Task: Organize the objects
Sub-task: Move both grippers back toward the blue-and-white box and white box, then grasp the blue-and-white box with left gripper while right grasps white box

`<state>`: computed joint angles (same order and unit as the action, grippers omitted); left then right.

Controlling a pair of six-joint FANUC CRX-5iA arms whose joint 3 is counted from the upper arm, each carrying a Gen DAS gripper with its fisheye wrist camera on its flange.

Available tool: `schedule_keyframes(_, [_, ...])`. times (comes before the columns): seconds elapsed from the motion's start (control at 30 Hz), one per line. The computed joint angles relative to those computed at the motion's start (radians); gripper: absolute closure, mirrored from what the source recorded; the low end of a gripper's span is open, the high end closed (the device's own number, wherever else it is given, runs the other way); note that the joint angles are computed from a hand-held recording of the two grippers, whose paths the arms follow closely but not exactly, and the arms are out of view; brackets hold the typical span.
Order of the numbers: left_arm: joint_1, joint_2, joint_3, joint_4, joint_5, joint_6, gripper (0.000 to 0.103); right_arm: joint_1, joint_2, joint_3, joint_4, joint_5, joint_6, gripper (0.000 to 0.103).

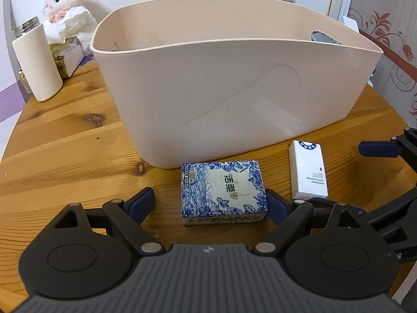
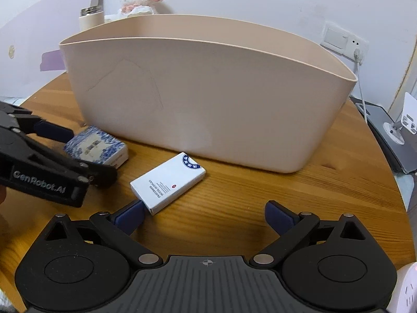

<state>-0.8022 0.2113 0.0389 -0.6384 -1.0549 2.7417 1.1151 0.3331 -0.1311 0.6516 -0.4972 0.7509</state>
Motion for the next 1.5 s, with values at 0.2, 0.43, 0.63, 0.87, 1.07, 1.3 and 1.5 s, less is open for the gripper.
schedule_keyframes(0.2, [-0.008,-0.005,-0.005,-0.020,-0.017,0.037,0.013,-0.010,-0.013,-0.025,0.029,-0.015,-0.060,0.002])
schedule_keyframes(0.43, [0.000,-0.020,-0.018,-0.011,-0.029,0.046,0.013,-0.003,-0.017,-0.003,-0.044,-0.028,0.019,0.003])
schedule_keyframes(0.63, [-0.006,-0.020,-0.017,-0.019,-0.042,0.061,0.013,0.011,0.036,0.060,-0.053,-0.020,0.013,0.004])
schedule_keyframes(0.87, [-0.011,-0.017,-0.009,-0.031,-0.059,0.110,0.020,0.002,0.042,0.055,-0.032,0.028,-0.043,0.030])
schedule_keyframes(1.07, [-0.004,-0.038,-0.023,-0.018,-0.055,0.078,0.038,0.000,0.022,0.014,0.047,0.037,-0.131,0.075])
schedule_keyframes(1.3, [-0.009,-0.057,-0.034,0.002,-0.040,0.083,0.039,0.005,-0.014,-0.038,0.132,0.033,-0.181,0.075])
schedule_keyframes(1.5, [-0.053,-0.084,-0.026,-0.026,-0.066,0.074,0.039,-0.004,-0.093,-0.125,0.281,0.064,-0.297,0.075])
